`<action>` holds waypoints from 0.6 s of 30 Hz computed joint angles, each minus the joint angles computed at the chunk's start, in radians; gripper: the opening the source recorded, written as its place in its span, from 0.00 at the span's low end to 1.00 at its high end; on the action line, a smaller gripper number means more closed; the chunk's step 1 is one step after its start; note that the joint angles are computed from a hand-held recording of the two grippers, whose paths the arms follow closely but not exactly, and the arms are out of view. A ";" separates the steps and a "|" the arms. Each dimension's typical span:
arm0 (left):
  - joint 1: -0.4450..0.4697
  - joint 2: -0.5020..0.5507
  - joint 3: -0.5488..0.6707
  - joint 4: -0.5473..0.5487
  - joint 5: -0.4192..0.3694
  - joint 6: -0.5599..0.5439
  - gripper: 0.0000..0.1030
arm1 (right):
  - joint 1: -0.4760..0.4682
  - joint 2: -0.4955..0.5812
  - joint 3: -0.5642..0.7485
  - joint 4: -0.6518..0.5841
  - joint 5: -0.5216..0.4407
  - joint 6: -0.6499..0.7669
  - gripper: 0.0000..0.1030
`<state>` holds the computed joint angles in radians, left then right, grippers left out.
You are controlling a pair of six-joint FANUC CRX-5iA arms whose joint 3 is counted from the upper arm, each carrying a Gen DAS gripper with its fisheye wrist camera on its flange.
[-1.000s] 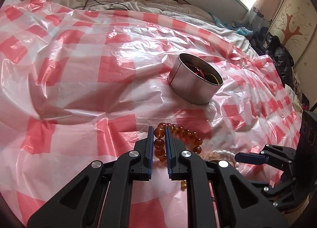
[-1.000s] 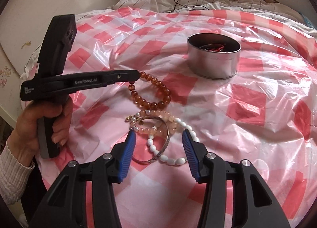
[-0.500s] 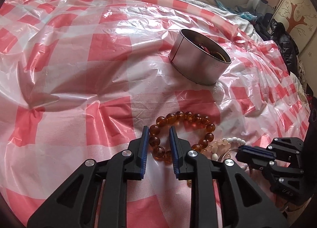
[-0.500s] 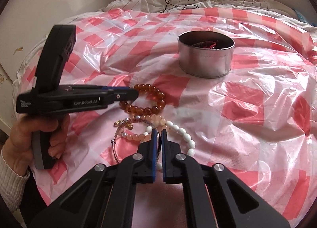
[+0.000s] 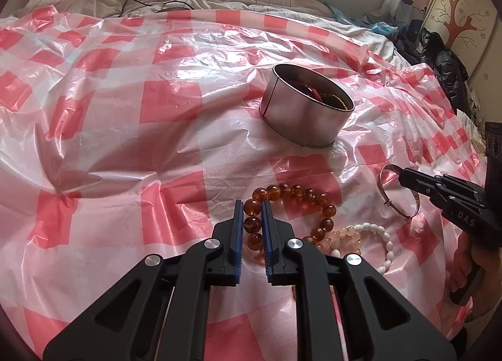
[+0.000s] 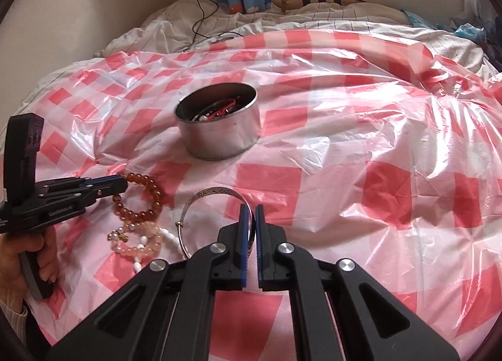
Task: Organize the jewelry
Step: 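Grasp the amber bead bracelet with the left tool while the right tool grasps a silver bangle, then carry the amber beads to the tin with the left tool while the right tool carries the bangle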
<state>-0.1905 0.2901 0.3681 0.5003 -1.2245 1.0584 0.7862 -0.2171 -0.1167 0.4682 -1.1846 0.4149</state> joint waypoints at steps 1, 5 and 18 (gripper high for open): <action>0.001 0.009 0.010 -0.005 -0.016 0.009 0.10 | -0.007 0.006 0.006 -0.019 -0.009 0.005 0.05; 0.002 0.032 0.033 -0.010 -0.054 0.028 0.14 | -0.025 0.029 0.027 -0.074 -0.032 0.027 0.05; -0.023 -0.004 -0.006 -0.024 -0.006 -0.042 0.10 | -0.022 0.003 0.000 -0.055 0.006 0.002 0.04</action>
<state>-0.2134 0.2863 0.3624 0.4767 -1.2310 1.0165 0.7642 -0.2146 -0.1164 0.4137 -1.1788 0.4164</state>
